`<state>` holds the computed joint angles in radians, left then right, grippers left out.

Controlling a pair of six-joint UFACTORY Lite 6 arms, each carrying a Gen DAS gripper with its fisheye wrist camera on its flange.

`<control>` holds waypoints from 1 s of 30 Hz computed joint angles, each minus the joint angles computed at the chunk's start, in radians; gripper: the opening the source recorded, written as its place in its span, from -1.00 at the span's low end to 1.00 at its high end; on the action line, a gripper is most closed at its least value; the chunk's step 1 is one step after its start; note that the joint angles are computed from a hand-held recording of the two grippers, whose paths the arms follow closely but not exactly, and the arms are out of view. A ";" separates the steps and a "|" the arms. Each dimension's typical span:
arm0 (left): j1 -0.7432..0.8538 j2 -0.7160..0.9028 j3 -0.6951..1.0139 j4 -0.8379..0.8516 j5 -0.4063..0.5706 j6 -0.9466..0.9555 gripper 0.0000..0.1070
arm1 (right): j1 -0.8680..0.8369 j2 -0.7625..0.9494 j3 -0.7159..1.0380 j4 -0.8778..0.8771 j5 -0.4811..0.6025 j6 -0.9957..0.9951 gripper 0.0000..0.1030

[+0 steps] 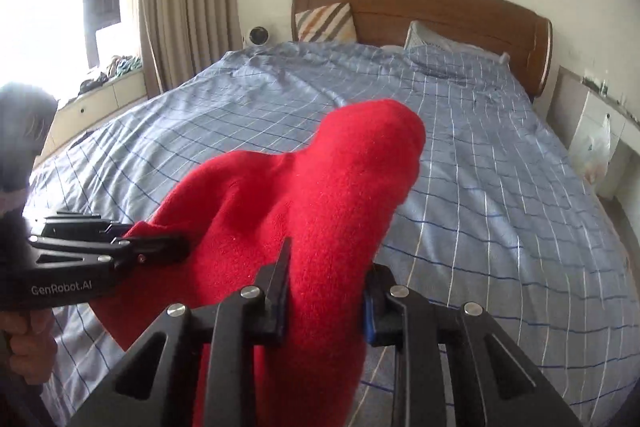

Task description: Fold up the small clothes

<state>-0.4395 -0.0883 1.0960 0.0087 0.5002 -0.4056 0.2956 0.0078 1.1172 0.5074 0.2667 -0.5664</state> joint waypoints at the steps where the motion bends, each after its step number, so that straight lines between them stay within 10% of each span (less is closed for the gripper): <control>1: -0.018 0.022 -0.011 0.095 0.010 -0.091 0.18 | -0.046 0.035 0.020 0.075 0.060 -0.063 -0.18; 3: -0.072 0.021 -0.062 0.304 0.062 -0.301 0.26 | -0.126 0.110 0.024 0.100 0.129 -0.063 0.48; 7: -0.272 -0.186 -0.297 0.681 0.176 -0.719 0.55 | -0.272 -0.033 -0.206 0.131 0.111 -0.141 0.58; 11: -0.623 -0.322 -0.364 0.944 0.507 -1.099 0.91 | -0.393 -0.331 -0.446 0.222 0.155 -0.314 0.78; 22: -1.090 -0.247 -0.108 0.919 1.020 -1.282 0.92 | -0.344 -1.035 -0.564 -0.102 0.510 0.013 0.88; 30: -1.229 -0.161 0.030 0.821 1.158 -1.325 0.92 | -0.318 -1.209 -0.534 -0.171 0.724 0.152 0.89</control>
